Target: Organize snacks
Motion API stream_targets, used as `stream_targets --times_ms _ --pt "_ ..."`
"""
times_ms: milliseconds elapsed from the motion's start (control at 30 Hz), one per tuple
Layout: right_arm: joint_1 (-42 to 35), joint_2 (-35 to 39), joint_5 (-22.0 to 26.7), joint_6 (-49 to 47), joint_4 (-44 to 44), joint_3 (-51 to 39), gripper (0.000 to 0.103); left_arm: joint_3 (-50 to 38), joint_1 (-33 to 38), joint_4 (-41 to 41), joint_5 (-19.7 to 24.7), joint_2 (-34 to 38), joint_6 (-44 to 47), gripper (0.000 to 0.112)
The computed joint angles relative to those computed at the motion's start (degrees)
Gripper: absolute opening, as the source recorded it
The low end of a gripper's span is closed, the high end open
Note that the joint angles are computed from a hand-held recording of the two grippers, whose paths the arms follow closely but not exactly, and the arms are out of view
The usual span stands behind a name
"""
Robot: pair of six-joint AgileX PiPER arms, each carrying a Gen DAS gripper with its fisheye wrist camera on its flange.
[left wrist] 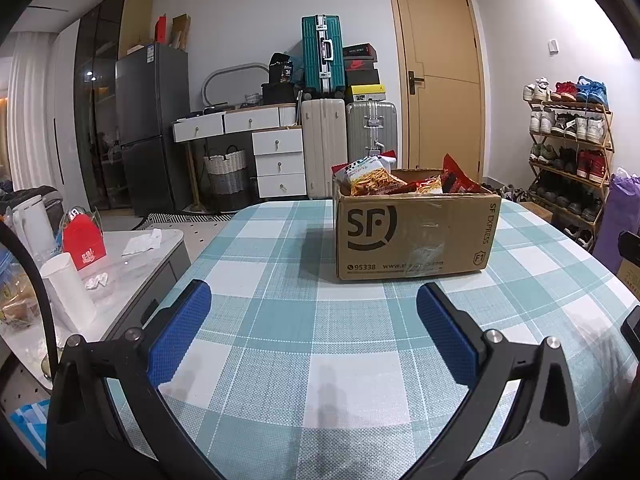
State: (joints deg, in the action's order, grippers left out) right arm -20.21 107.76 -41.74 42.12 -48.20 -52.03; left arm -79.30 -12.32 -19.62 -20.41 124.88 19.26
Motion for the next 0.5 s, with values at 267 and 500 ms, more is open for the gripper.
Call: stream_targets --times_ms 267,500 --pt "0.16 0.16 0.09 -0.62 0.64 0.04 0.103 -0.44 0.02 -1.35 0.82 0.01 1.37 0.103" --pt "0.16 0.14 0.08 -0.65 0.75 0.06 0.103 -0.47 -0.06 -2.2 0.66 0.08 2.16 0.103"
